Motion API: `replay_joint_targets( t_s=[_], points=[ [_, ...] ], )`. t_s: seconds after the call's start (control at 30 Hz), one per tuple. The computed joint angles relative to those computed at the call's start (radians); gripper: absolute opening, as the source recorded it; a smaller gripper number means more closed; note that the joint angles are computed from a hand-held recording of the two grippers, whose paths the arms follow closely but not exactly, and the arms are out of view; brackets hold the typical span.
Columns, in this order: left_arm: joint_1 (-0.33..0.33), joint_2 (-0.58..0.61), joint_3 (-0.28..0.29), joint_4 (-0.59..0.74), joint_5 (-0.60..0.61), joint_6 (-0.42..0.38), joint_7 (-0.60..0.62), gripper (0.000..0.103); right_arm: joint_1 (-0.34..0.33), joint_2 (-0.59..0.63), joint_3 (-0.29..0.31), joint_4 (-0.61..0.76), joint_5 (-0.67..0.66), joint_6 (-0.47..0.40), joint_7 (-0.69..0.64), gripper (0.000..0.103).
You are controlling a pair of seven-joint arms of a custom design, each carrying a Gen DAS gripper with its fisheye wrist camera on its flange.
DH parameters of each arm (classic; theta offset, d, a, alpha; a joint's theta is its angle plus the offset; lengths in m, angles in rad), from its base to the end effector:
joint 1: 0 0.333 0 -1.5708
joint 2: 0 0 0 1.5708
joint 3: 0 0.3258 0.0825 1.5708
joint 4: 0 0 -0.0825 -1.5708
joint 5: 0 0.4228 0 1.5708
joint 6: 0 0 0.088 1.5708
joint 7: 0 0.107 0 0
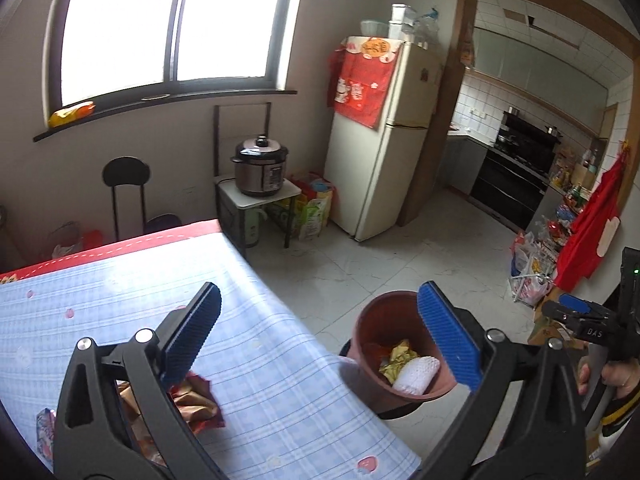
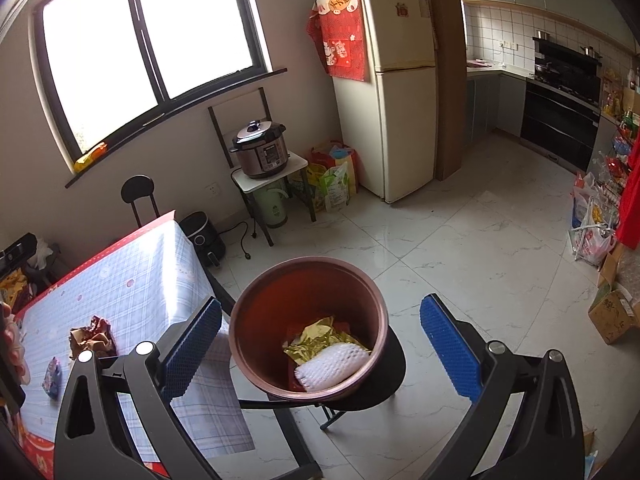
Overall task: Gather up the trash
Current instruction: 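Move both grippers back over the table toward the clear plastic container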
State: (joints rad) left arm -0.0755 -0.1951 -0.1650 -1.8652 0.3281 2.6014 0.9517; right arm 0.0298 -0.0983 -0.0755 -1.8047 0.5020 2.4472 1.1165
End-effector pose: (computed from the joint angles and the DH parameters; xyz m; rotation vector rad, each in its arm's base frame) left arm 0.5651 -0.1560 0.7125 -1.7973 1.5191 -0.9561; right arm 0.6167 -0.0301 0.6703 -1.7651 1.5326 -0.4840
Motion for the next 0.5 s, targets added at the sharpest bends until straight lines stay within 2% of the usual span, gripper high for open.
replay_joint_targets(
  t_s=[0.23,0.5],
  points=[
    [0.12,-0.317,0.037,-0.275,0.069,-0.101,-0.137,0.097,0.053,-0.014,0.036,0.01,0.015,-0.028,-0.023,0.098],
    [0.252,-0.685,0.086,-0.531,0.093,-0.298,-0.25,0.097,0.128,-0.019,0.082,0.025,-0.011,-0.063,-0.017,0.098]
  ],
)
